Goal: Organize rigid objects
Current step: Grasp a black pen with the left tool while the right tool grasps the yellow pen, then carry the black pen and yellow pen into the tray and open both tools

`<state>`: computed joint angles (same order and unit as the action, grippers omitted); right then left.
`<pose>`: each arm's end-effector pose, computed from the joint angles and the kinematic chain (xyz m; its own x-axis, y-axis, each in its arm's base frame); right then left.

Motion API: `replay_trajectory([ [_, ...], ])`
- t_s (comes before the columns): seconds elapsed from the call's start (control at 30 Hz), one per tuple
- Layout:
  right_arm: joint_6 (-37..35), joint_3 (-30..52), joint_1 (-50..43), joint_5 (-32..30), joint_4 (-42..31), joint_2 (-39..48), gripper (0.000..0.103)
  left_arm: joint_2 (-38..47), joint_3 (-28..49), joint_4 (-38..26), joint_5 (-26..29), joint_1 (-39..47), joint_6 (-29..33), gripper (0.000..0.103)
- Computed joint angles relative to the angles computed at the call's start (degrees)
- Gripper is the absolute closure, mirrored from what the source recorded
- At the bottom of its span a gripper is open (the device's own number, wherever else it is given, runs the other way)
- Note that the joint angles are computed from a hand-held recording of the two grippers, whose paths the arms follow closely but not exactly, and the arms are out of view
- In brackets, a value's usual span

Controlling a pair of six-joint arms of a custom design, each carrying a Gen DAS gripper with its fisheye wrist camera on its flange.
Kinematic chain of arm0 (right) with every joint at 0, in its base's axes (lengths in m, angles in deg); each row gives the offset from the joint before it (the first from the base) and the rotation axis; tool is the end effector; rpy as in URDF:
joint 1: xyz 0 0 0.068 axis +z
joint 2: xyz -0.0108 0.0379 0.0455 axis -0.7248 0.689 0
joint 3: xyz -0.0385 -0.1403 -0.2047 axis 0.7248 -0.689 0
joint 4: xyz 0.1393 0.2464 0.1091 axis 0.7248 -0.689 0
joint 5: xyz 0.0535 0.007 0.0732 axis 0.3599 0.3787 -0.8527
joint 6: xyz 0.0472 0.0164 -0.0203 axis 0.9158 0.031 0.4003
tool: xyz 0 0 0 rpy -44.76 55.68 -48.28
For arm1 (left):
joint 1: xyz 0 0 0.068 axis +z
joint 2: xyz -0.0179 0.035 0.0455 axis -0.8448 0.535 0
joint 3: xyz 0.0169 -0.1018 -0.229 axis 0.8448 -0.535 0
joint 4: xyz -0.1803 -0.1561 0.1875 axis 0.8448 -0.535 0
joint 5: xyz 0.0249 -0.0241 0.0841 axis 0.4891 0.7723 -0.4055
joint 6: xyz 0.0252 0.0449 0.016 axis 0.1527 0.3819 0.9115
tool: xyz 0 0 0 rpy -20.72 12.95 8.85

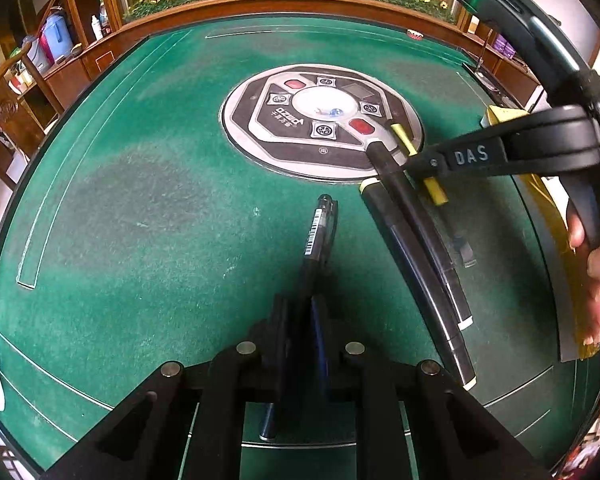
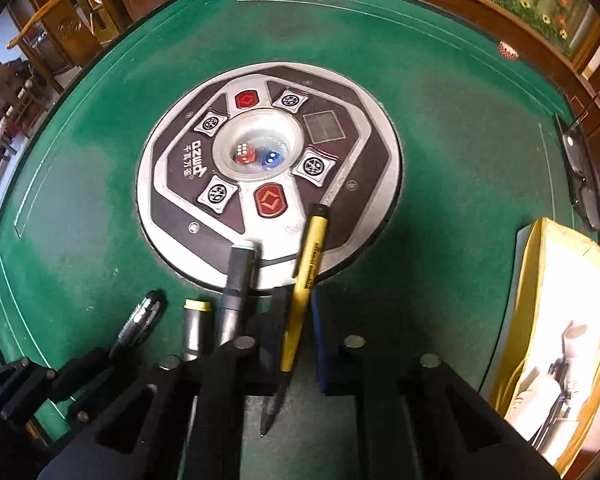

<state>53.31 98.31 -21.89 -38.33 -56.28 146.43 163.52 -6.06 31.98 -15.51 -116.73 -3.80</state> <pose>0.2827 0.1281 0.1186 -0.9080 -0.2972 -0.2952 -0.3123 0.9500 0.0041 0.1756 -0.2695 0.1099 -0.8912 0.0622 -0.4494 0.0921 0.9947 -0.0450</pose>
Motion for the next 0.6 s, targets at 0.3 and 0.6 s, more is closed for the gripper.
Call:
replay_trajectory([
  [0.3, 1.07, -9.92, -7.53, -10.14, -2.29, -14.43, 0.095, -3.7, -3.69, 3.07, 2.65, 1.13, -5.84, 0.095],
  [0.6, -2.1, -17.52, -11.65, -16.95, -9.8, -31.15, 0.095, -4.75, -2.5, 1.06, 1.4, -1.04, -10.01, 0.095],
])
